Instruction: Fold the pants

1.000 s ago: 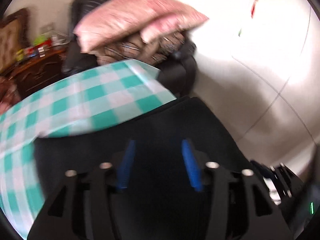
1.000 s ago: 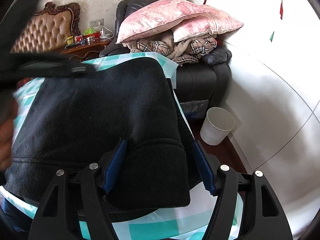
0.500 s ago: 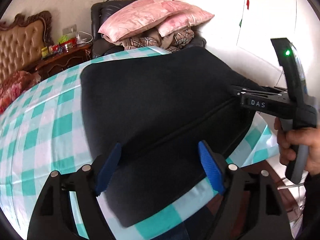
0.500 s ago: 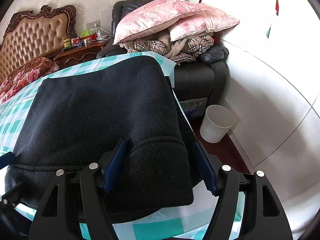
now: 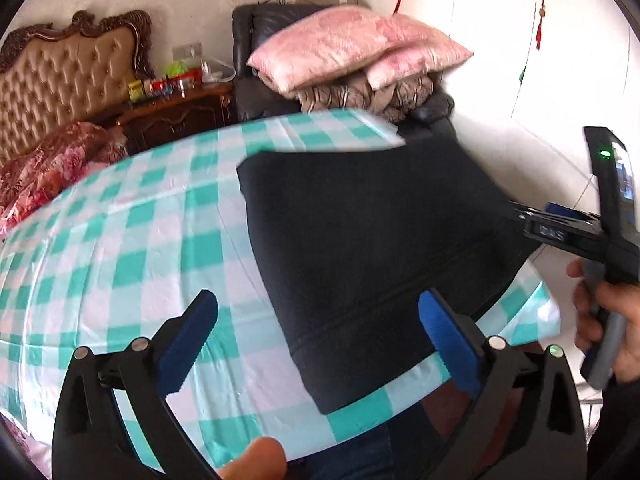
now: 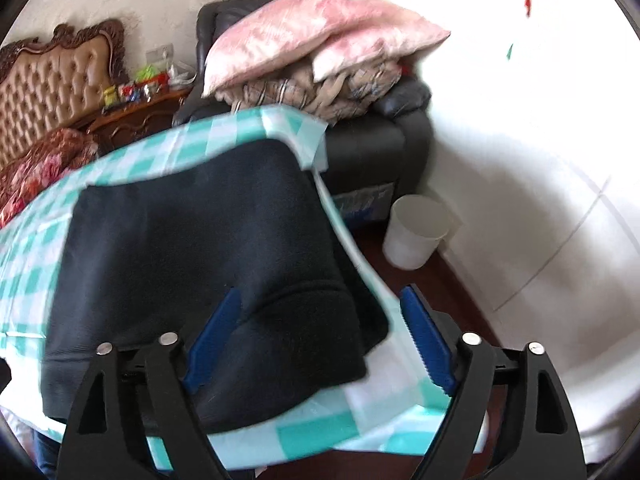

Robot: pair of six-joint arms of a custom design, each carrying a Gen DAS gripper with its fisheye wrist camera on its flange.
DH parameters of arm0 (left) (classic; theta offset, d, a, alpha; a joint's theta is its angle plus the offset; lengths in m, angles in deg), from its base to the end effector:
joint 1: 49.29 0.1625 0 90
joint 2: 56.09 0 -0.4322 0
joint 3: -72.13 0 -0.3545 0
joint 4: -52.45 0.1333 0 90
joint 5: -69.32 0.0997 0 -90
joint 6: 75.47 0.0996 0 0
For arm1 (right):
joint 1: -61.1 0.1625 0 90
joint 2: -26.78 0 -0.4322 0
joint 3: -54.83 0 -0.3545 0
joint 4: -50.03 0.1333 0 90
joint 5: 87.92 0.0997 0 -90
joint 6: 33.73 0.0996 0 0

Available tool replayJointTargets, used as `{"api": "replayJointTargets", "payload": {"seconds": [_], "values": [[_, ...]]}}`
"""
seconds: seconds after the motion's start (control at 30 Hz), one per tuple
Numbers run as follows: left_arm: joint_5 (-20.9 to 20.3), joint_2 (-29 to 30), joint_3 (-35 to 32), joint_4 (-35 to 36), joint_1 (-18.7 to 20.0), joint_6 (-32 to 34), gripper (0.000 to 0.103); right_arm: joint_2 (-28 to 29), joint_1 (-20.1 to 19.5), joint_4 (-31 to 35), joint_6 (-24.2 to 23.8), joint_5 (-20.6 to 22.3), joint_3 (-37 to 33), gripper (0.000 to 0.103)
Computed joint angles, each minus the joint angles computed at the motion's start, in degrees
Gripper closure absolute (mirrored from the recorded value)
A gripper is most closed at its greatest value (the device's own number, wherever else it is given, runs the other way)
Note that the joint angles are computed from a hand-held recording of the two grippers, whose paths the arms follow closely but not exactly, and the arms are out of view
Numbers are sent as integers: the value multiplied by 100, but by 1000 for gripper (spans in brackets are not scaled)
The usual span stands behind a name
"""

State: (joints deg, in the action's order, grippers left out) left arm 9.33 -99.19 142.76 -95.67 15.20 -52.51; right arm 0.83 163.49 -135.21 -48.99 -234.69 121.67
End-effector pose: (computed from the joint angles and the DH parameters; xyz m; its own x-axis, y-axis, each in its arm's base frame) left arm -0.1619 -0.7645 0.2704 -0.6759 0.4349 -0.5949 0.6890 0.6595 -0.3006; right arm 0.2117 -0.7307 0.1688 -0.6242 0.3772 0.6842 -0.2999 0.6930 -0.6556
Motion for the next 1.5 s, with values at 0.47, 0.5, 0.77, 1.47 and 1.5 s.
{"api": "replayJointTargets", "payload": {"seconds": [0.47, 0.5, 0.77, 1.47, 1.5], "values": [[-218, 61, -487, 976, -268, -896, 2, -483, 723, -445, 72, -473, 921, 14], [-214, 61, -482, 964, -272, -847, 2, -484, 730, -455, 62, -451, 920, 14], [-264, 17, -409, 954, -291, -856, 2, -418, 737, -566, -58, -491, 816, 14], [-321, 37, -426, 955, -285, -802, 2, -407, 727, -542, -26, -486, 808, 14], [-321, 37, -426, 955, -285, -802, 2, -411, 725, -546, -36, -481, 814, 14]]}}
